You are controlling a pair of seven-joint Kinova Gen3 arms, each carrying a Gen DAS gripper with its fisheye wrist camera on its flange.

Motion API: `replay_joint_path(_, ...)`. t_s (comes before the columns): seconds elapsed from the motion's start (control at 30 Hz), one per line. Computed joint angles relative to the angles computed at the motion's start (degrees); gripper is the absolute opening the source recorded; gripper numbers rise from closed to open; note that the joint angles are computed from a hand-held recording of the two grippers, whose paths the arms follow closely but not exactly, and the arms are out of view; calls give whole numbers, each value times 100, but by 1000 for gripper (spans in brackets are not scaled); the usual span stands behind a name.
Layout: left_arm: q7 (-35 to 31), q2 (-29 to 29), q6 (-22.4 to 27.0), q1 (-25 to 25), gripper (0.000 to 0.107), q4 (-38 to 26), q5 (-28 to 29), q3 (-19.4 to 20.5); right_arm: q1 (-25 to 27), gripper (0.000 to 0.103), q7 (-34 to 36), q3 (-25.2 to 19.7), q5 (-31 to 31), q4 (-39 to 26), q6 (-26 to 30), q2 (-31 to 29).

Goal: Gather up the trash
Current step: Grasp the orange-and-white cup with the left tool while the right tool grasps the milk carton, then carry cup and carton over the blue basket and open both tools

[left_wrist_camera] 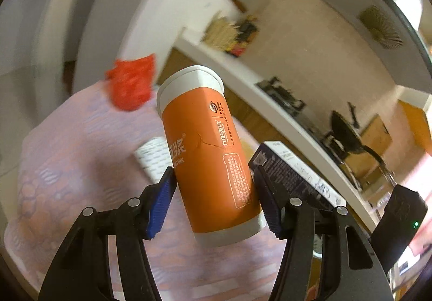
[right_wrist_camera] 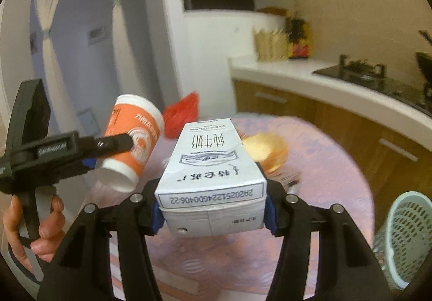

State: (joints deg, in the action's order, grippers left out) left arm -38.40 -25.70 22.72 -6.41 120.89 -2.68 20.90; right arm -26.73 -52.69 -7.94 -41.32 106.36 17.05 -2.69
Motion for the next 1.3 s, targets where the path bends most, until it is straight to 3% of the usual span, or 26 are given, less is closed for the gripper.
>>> replay_joint_path(0.1, 292, 315, -120, 247, 57, -311, -500, 133, 85, 53, -47, 207, 14, 171, -276, -282)
replay_joint_path(0.2, 700, 912, -248, 487, 57, -765, -1199, 364, 348, 53, -547, 323, 484, 328, -533, -477)
replay_joint_path(0.3, 1126, 1483, -416, 794, 57, -1117, -1898, 474, 497, 53, -867, 708, 745, 452, -606, -565)
replay_joint_path(0.4, 1427, 2178, -664, 897, 57, -1564, -2597, 843, 744, 53, -1267, 1036, 1063, 543, -645, -551)
replay_joint_path(0.57, 1603, 3369, -130, 1009, 57, -2628, -3659, 1690, 1088, 53, -1581, 1618, 1258, 584, -584, -377)
replay_joint_path(0.67, 1199, 4111, 318, 1127, 57, -3385, -3805, 2129, 1445, 53, -1602, 1805, 1213, 597, -499, -244)
replay_joint_path(0.8, 352, 5111, 839, 1568, 58, -4447, -3770, 2385, 1755, 53, -1030, 2210, 409, 568, -245, 19)
replay_joint_path(0.93, -466, 6050, 1334, 2042, 58, -5509, -3765, 2555, 2254, 53, -1123, 2125, 322, 446, -29, 392)
replay_joint_path(1.1, -1349, 6891, 2015, 2687, 58, -6836, -3403, 2411, 2883, 53, -1396, 1911, 383, -214, 815, 1097)
replay_joint_path(1.2, -1691, 7393, 2436, 3000, 59, -7632, -3345, 2383, 2782, 54, -1904, 2018, 783, -520, 1062, 1408)
replay_joint_path(1.3, -2148, 7732, 2995, 3286, 59, -8429, -3063, 2251, 3164, 59, -1921, 1646, 744, -714, 1296, 1574)
